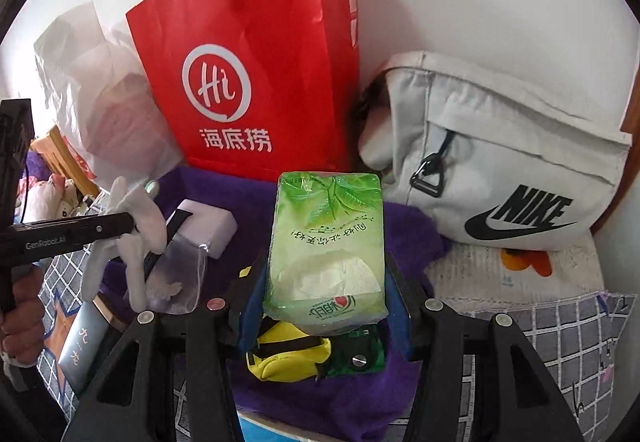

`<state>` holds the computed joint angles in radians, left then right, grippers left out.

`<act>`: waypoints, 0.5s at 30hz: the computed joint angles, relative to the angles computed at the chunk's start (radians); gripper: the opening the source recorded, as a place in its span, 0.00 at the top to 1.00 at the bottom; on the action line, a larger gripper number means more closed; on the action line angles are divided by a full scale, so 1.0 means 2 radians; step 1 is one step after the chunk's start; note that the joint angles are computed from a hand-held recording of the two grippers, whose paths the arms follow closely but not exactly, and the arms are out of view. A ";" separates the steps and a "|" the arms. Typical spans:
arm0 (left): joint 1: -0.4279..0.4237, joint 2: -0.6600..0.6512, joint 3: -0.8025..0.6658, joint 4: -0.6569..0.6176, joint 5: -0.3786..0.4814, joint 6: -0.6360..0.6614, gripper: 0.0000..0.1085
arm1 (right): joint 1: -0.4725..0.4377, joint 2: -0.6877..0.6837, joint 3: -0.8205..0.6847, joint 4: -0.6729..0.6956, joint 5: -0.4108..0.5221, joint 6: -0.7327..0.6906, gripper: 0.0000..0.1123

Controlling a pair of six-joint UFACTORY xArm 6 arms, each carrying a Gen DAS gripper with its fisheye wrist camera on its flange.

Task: Organize soft objects
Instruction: 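Carry the green packet with the right gripper while the left gripper carries the glove and cloth to the towel, then open both grippers over the purple towel to release the packet, glove and cloth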

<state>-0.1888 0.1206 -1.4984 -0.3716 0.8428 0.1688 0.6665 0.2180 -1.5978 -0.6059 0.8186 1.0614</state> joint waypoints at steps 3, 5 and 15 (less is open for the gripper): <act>-0.001 0.008 -0.003 0.001 0.004 0.002 0.77 | -0.001 0.014 -0.012 0.008 0.004 -0.015 0.54; 0.000 0.011 -0.005 -0.006 0.007 0.004 0.77 | -0.002 0.022 -0.017 0.017 0.003 -0.024 0.54; -0.003 0.030 -0.007 -0.027 0.010 0.011 0.77 | -0.018 0.039 -0.010 0.066 -0.015 -0.066 0.54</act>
<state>-0.1940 0.1812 -1.5124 -0.4250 0.8629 0.1915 0.6304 0.2951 -1.6169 -0.4731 0.7881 0.9294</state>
